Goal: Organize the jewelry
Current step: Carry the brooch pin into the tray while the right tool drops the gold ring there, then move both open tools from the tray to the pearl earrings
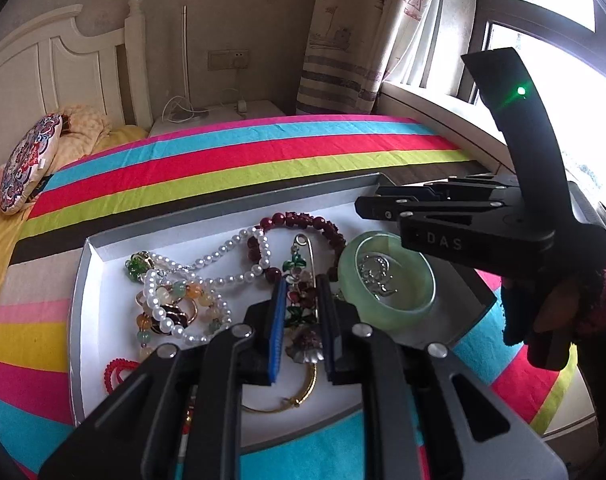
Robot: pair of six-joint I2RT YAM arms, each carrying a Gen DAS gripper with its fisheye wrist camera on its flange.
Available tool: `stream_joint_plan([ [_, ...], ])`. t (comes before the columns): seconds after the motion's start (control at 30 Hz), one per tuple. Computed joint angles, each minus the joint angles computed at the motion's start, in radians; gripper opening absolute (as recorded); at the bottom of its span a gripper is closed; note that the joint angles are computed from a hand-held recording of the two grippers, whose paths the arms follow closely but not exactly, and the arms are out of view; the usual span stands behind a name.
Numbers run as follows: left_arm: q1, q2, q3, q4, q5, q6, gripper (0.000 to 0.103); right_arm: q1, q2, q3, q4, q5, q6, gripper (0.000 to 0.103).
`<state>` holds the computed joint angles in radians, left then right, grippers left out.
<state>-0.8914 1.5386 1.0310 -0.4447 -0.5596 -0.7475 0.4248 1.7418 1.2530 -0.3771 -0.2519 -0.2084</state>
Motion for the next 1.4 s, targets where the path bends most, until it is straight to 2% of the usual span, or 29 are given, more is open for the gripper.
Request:
stream_joint_plan([
  [0.37,0.010,0.021,0.010,-0.006,0.009,0.005,0.016,0.001,0.031,0.016,0.013,0.012,0.040,0.028],
  [0.43,0.006,0.020,0.010,-0.012,-0.001,-0.004,0.027,-0.010,0.033,0.020,0.009,-0.009,0.060,0.036],
  [0.5,-0.002,0.010,0.003,-0.010,-0.019,-0.009,0.055,-0.024,0.017,0.005,0.016,-0.033,0.077,0.042],
  [0.63,-0.045,-0.026,-0.010,-0.053,-0.105,-0.042,0.073,-0.065,-0.058,-0.057,0.032,-0.099,0.082,0.043],
  [0.7,-0.079,-0.052,-0.023,-0.092,-0.158,-0.083,0.087,-0.103,-0.133,-0.127,0.054,-0.151,0.079,0.043],
  [0.8,-0.150,-0.097,-0.057,-0.156,-0.226,-0.165,0.096,-0.168,-0.264,-0.249,0.075,-0.222,0.048,0.043],
  [1.07,-0.340,-0.114,-0.114,-0.276,-0.263,-0.410,0.097,-0.319,-0.559,-0.528,-0.005,-0.329,-0.091,0.043],
  [1.13,-0.378,-0.094,-0.108,-0.285,-0.265,-0.445,0.097,-0.306,-0.628,-0.588,-0.018,-0.298,-0.117,0.043],
  [1.23,-0.419,-0.058,-0.089,-0.289,-0.272,-0.458,0.097,-0.217,-0.713,-0.660,-0.012,-0.186,-0.137,0.043],
  [1.4,-0.448,-0.015,-0.060,-0.322,-0.288,-0.464,0.097,-0.065,-0.749,-0.722,0.015,-0.062,-0.137,0.043],
])
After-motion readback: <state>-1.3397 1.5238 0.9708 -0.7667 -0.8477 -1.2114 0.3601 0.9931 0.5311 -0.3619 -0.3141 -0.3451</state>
